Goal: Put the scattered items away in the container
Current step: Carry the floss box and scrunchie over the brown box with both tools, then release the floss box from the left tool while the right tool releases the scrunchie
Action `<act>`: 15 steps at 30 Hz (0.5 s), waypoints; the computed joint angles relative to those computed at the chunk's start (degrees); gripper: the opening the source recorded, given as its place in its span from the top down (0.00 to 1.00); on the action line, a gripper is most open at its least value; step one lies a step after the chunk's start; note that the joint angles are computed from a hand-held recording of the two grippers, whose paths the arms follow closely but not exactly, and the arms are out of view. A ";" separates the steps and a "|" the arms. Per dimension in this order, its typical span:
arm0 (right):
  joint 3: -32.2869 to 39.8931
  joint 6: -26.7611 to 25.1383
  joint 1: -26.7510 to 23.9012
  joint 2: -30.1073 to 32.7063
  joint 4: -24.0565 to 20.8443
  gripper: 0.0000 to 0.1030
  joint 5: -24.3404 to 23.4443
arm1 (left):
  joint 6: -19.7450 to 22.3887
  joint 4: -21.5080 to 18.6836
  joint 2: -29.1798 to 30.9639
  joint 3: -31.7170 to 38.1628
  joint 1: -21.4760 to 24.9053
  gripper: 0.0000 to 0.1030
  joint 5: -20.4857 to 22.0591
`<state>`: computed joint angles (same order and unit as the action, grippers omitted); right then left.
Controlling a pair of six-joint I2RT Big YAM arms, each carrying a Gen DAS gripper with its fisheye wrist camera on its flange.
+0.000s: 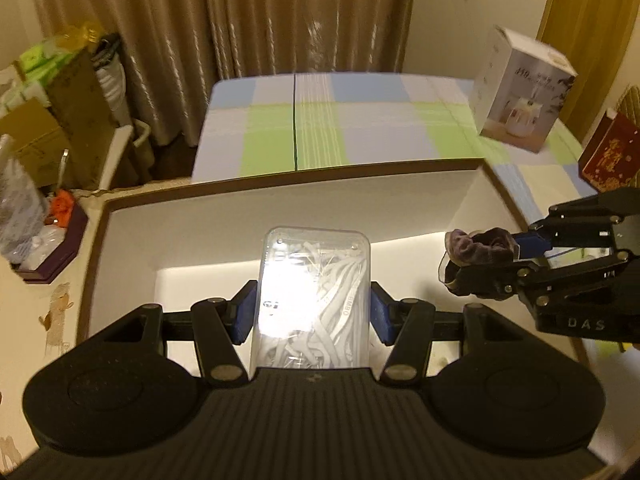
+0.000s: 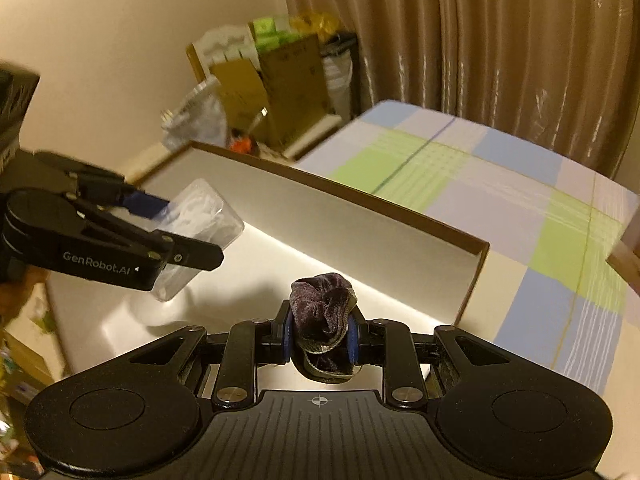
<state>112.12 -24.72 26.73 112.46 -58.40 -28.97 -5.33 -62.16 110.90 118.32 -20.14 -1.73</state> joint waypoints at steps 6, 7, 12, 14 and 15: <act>7.69 -3.76 1.57 6.07 -4.43 0.72 4.84 | 4.26 -5.31 8.52 10.11 1.33 0.50 1.62; 8.50 -4.12 1.68 6.74 -4.86 0.72 5.23 | 4.85 -6.02 9.64 11.20 1.45 0.50 1.65; 11.33 -5.48 2.23 8.96 -6.06 0.72 7.26 | 5.63 -8.43 13.29 14.69 1.80 0.50 1.98; 11.63 -6.04 2.29 9.16 -6.35 0.72 7.77 | 5.64 -8.85 14.22 15.53 1.88 0.50 2.24; 11.72 -6.39 2.35 9.20 -6.62 0.72 8.05 | 5.69 -9.26 14.73 16.11 1.88 0.50 2.26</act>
<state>123.84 -31.11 29.08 121.66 -65.01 -20.92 0.36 -71.42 125.63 134.43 -18.26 0.53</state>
